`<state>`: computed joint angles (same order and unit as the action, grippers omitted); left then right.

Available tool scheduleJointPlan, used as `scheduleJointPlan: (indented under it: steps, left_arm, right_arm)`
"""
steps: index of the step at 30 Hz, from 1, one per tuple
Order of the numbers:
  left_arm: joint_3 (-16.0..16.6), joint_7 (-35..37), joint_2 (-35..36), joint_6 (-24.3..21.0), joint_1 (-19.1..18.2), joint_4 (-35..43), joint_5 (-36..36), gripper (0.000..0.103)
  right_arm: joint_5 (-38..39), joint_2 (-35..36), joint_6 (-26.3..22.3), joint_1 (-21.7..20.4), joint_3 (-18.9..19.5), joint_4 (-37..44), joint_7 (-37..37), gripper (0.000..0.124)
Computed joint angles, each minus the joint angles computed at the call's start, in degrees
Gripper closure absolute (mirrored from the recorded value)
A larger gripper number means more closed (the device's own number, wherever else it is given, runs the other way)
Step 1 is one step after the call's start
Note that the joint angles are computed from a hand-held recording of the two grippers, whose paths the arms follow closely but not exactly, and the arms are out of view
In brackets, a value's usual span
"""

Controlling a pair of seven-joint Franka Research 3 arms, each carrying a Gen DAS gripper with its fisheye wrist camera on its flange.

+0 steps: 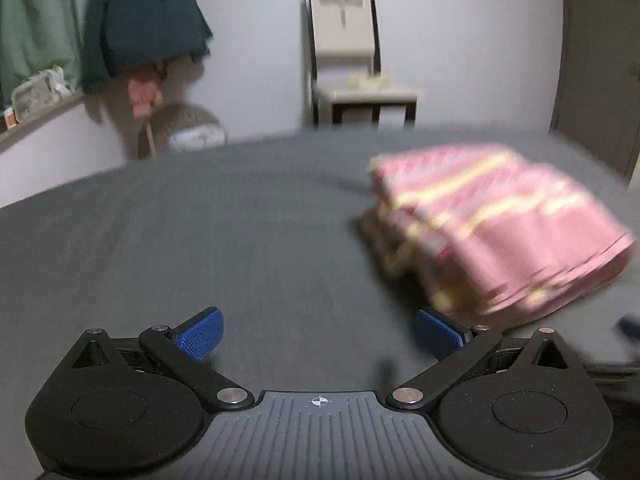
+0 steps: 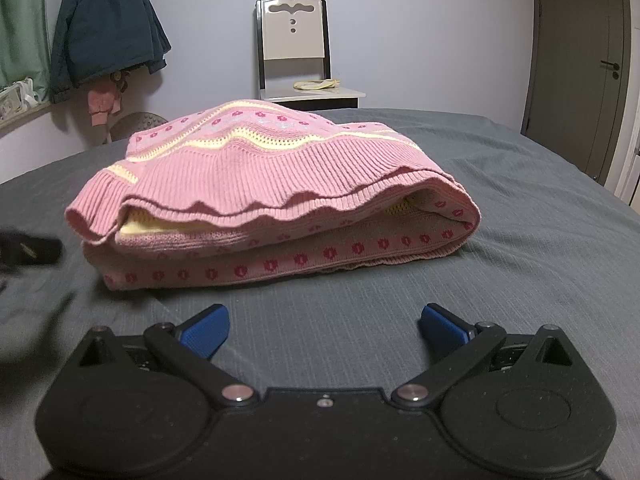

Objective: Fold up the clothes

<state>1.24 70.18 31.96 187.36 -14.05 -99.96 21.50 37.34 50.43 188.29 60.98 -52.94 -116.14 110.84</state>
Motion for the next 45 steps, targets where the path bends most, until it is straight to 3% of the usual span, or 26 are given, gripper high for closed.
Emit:
scheduleJointPlan:
  steps: [2, 4, 6, 9, 11, 12, 14, 15, 16, 19, 21, 23, 25, 29, 30, 33, 36, 45]
  left_arm:
    - [-1.2, -0.9, -0.8, 7.6, 1.7, -1.7, -1.1, 0.000]
    - [-5.2, -1.0, 0.4, 8.7, 5.2, 0.6, -0.7, 0.000]
    - [-12.0, 0.0, 3.2, 4.0, 10.8, 5.5, 2.8, 0.000]
    - [-15.5, 4.6, 7.4, -7.9, 11.9, 12.4, 3.2, 0.000]
    - [-14.9, 6.3, 8.7, -12.8, 10.9, 14.6, 1.8, 0.000]
    - [-12.4, 5.4, 8.1, -13.4, 9.3, 13.9, 1.5, 0.000]
    - [-3.9, 0.3, 5.4, -13.6, 3.3, 11.1, 2.9, 0.000]
    - [-1.6, -1.9, 4.1, -12.2, 1.9, 9.1, 4.1, 0.000]
    - [-1.2, -2.3, 2.7, -9.1, 2.3, 6.4, 4.2, 0.000]
    - [-7.1, 1.2, 0.3, -1.0, 8.4, 0.2, 4.3, 0.000]
    - [-9.4, 3.9, 0.6, 1.3, 10.7, -1.0, 5.0, 0.000]
    - [-10.7, 5.8, 1.1, 0.8, 11.7, -1.4, 5.2, 0.000]
    - [-14.3, 7.9, 2.2, -1.2, 14.7, -1.0, 4.9, 0.000]
    - [-25.5, 14.0, 6.6, -1.4, 24.0, -0.2, 3.9, 0.000]
    - [-26.9, 15.1, 7.5, -1.1, 25.0, 0.0, 3.8, 0.000]
    - [-25.0, 15.9, 7.9, 0.0, 22.9, 0.5, 3.2, 0.000]
    - [-25.7, 16.7, 8.5, -0.9, 22.8, 1.9, 2.7, 0.000]
    - [-23.2, 16.7, 8.0, 0.1, 20.3, 1.6, 1.5, 0.000]
  right_arm:
    - [0.1, 0.1, -0.1, 0.2, -0.1, 0.0, 0.1, 0.021]
    - [0.0, 0.1, -0.3, 0.3, -0.2, 0.0, 0.2, 0.021]
    - [-0.1, 0.1, -0.2, 0.2, -0.2, 0.0, 0.2, 0.021]
    - [-0.1, 0.1, -0.1, 0.3, -0.1, -0.1, 0.3, 0.021]
    - [0.0, 0.1, 0.1, 0.3, -0.1, -0.2, 0.3, 0.021]
    - [0.0, 0.2, 0.1, 0.3, -0.1, -0.2, 0.2, 0.021]
    - [0.2, 0.2, 0.3, 0.2, 0.0, -0.2, 0.1, 0.021]
    - [0.3, 0.2, 0.3, 0.2, 0.1, -0.2, 0.1, 0.021]
    - [0.4, 0.2, 0.2, 0.3, 0.0, -0.1, 0.0, 0.021]
    - [0.3, 0.1, -0.1, 0.2, 0.0, 0.0, 0.0, 0.021]
    - [0.2, 0.1, -0.2, 0.2, -0.1, 0.0, 0.0, 0.021]
    - [0.1, 0.0, -0.2, 0.2, -0.1, 0.0, 0.1, 0.021]
    - [0.0, 0.0, -0.1, 0.2, -0.1, -0.1, 0.2, 0.021]
    - [-0.1, 0.0, -0.2, 0.1, -0.1, 0.0, 0.2, 0.021]
    - [-0.2, 0.0, -0.2, 0.1, -0.1, 0.0, 0.3, 0.021]
    - [-0.3, 0.0, -0.2, 0.1, -0.1, 0.0, 0.3, 0.021]
    - [-0.3, 0.0, -0.2, 0.1, -0.1, 0.0, 0.4, 0.021]
    - [-0.5, 0.2, -0.4, 0.4, -0.3, 0.0, 0.8, 0.021]
